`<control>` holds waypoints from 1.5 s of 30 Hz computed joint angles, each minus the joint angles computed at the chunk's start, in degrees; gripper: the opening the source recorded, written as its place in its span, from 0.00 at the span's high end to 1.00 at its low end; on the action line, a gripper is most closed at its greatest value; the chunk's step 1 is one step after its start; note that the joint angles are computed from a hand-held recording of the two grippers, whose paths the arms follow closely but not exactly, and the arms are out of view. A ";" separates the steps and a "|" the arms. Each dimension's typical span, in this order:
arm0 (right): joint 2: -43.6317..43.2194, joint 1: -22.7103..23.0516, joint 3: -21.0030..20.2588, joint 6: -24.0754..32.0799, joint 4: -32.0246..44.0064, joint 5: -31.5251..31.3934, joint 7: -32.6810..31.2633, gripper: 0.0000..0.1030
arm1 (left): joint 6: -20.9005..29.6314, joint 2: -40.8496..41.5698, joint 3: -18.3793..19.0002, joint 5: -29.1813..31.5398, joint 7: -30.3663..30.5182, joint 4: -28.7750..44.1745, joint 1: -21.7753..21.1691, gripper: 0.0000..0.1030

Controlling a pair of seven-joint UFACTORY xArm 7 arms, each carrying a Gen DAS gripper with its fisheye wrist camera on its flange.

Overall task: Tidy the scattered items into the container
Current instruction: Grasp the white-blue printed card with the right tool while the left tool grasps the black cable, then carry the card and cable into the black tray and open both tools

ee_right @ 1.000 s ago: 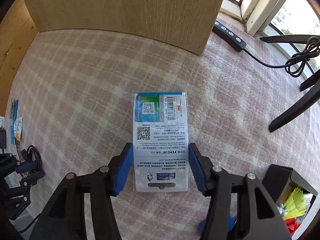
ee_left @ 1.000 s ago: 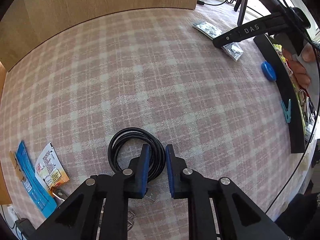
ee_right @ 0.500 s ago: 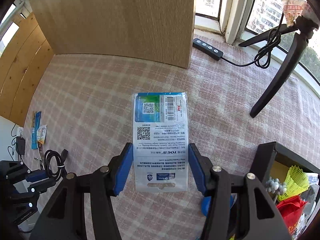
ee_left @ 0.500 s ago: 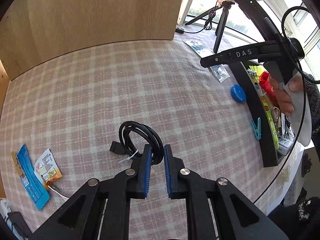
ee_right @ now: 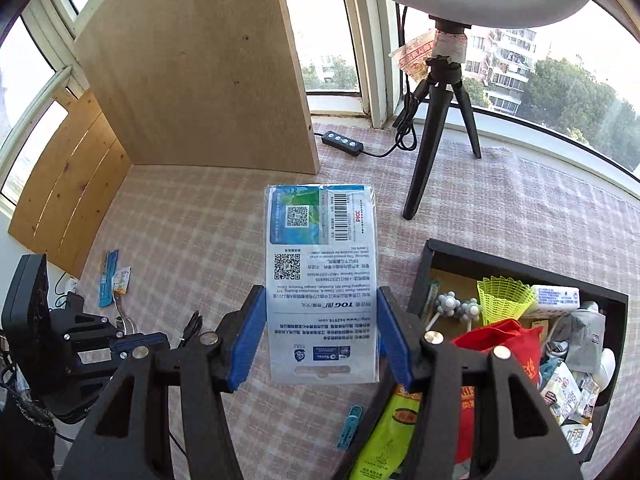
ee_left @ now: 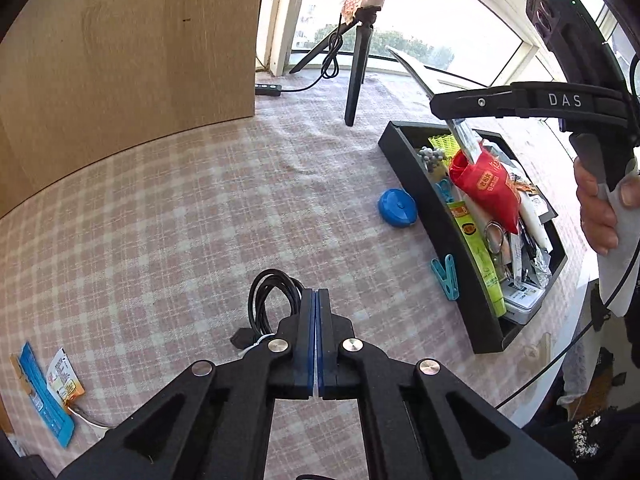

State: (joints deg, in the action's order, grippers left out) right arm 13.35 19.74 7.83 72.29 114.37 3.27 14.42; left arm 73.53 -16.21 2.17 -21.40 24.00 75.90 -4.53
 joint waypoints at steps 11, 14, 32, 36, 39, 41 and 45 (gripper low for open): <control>-13.47 -6.49 -2.13 -3.09 -16.82 1.30 -0.71 0.48 | -4.30 3.55 -5.16 12.36 -3.35 -1.76 -1.49 0.59; -15.09 -7.22 -2.12 -3.54 -19.64 2.27 -0.32 0.48 | -3.76 6.57 -5.36 15.85 -5.02 -1.52 -1.50 0.60; -19.17 -9.49 -2.88 -5.21 -24.68 3.06 0.55 0.48 | -6.40 2.81 -4.14 10.56 -4.42 -2.99 -2.97 0.95; -21.85 -10.70 -3.48 -5.49 -26.79 1.94 1.30 0.48 | -5.41 1.75 -4.18 6.79 -3.03 0.81 -4.28 0.97; -24.22 -11.94 -4.29 -5.16 -28.62 1.48 1.60 0.48 | -3.83 3.16 -4.58 2.92 -2.19 5.02 -5.86 0.97; -25.95 -12.97 -4.81 -4.86 -30.02 0.81 1.92 0.48 | -3.88 3.89 -5.64 1.72 -2.04 6.92 -7.05 0.97; -28.27 -15.16 -5.82 -3.44 -31.81 -0.81 2.31 0.48 | -3.78 6.16 -7.64 -2.25 -2.23 10.25 -10.13 0.97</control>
State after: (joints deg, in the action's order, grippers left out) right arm -14.92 4.57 2.01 68.85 82.56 2.47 16.73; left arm 69.75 -10.04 -5.47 -23.65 21.77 86.15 -14.65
